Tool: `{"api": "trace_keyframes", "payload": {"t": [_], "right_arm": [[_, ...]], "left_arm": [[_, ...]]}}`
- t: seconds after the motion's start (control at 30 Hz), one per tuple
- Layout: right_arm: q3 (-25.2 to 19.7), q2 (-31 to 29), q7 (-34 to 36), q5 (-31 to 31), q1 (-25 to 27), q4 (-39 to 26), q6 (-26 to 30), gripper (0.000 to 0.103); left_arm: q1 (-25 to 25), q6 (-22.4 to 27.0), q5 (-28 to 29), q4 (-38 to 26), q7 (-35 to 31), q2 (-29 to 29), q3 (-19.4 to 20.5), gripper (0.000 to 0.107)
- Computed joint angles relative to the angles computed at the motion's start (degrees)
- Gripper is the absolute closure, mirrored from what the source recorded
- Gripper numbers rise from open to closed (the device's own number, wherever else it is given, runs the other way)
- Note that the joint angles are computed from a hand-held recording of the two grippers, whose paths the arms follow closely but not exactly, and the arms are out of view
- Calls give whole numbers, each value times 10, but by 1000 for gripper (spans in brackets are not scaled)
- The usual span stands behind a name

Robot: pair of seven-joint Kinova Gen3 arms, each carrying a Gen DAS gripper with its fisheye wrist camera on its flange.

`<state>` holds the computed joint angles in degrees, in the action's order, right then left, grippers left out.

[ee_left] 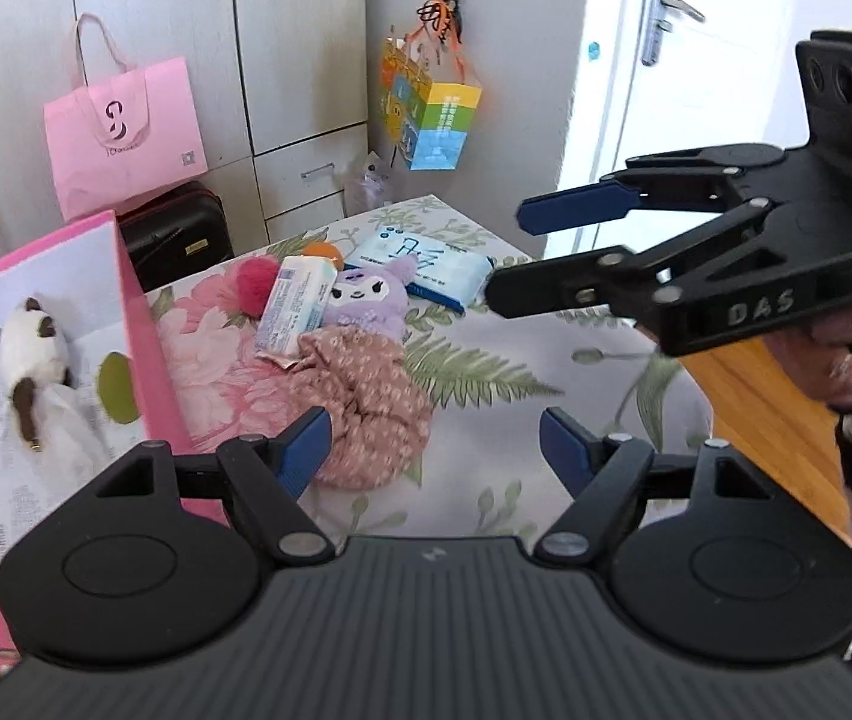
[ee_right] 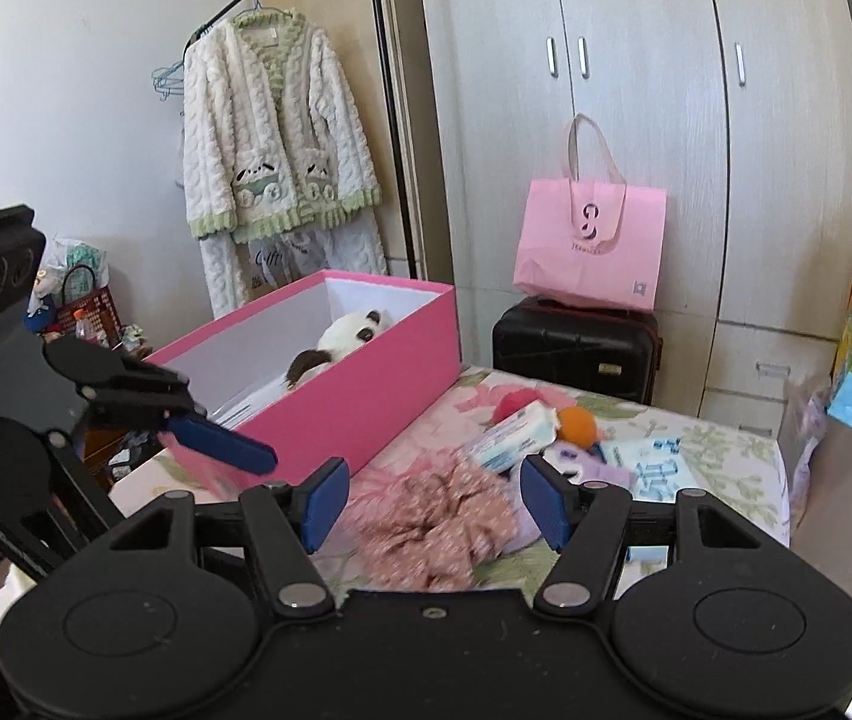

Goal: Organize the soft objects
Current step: 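Move the left tool to the pink floral scrunchie while the right tool approaches the orange sponge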

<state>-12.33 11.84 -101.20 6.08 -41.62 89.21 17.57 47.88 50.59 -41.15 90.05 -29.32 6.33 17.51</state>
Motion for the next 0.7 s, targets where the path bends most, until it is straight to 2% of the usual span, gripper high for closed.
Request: {"api": "trace_keyframes", "payload": {"t": [0.17,0.33,0.4,0.5,0.57,0.7], "right_arm": [[18,38,-1,14,2,-16,-35,35],[34,87,6,10,6,-68,-15,35],[27,110,18,-5,21,-98,3,35],[60,143,1,5,3,-145,28,36],[64,167,2,5,5,-178,45,44],[48,212,35,-3,21,-243,86,55]], "left_arm": [[18,-12,-62,-4,71,38,-23,32],[56,19,-130,-17,148,88,-60,32],[64,27,-144,-26,171,105,-73,32],[59,16,-140,-29,195,114,-87,32],[54,12,-129,-33,196,121,-91,32],[71,34,-146,-39,212,144,-107,32]]}}
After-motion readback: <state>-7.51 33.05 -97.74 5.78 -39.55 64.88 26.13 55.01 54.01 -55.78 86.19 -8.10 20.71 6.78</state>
